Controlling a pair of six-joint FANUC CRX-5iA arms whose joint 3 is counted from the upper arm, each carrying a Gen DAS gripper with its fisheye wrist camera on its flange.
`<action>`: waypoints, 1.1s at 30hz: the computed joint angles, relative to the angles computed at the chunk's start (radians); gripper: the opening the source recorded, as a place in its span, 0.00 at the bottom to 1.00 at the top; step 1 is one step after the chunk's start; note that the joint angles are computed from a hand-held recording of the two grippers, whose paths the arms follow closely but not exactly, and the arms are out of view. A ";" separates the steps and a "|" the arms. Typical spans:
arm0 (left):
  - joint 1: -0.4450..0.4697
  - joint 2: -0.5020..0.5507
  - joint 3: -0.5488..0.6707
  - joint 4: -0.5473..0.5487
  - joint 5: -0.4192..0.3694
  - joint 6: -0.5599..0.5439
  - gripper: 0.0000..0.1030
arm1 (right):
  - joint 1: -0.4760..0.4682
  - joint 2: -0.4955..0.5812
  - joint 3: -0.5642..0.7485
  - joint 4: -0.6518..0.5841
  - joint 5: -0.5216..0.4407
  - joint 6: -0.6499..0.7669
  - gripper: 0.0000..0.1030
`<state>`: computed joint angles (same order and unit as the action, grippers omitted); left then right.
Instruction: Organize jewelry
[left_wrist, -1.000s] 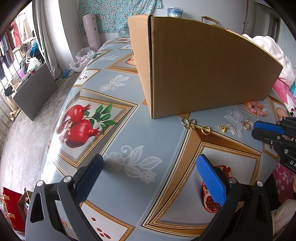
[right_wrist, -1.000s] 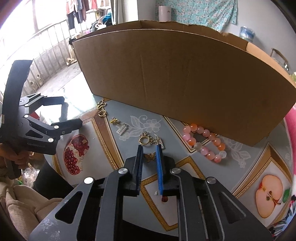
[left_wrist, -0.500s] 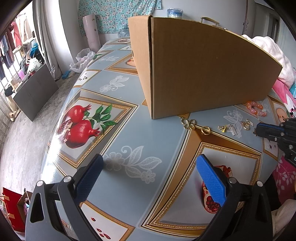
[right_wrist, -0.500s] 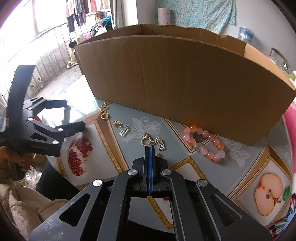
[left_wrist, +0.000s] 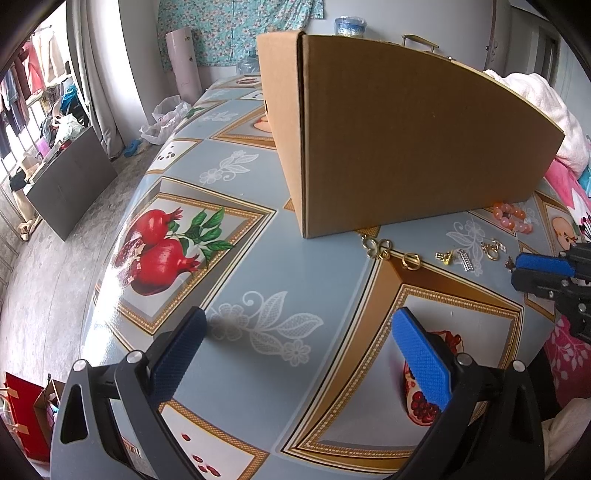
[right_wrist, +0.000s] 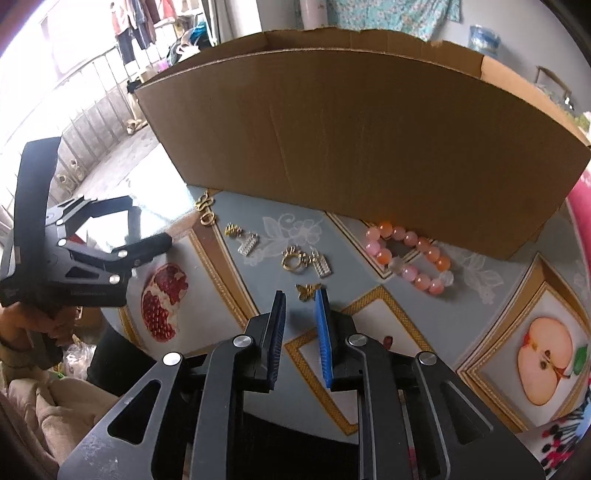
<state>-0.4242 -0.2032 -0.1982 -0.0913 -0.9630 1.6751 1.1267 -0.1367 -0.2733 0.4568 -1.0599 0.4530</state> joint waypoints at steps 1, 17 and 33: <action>-0.001 0.000 0.000 -0.002 0.000 0.002 0.96 | -0.003 0.006 0.002 0.004 0.005 -0.008 0.16; -0.001 -0.001 0.000 -0.001 0.000 0.003 0.96 | 0.027 0.052 0.002 0.100 -0.041 -0.071 0.12; 0.011 -0.019 -0.026 0.028 0.041 -0.003 0.96 | 0.015 -0.023 -0.051 0.091 -0.002 -0.091 0.00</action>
<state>-0.4128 -0.2219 -0.2245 -0.0634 -0.9222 1.6717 1.1412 -0.1598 -0.3240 0.5475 -1.0623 0.3619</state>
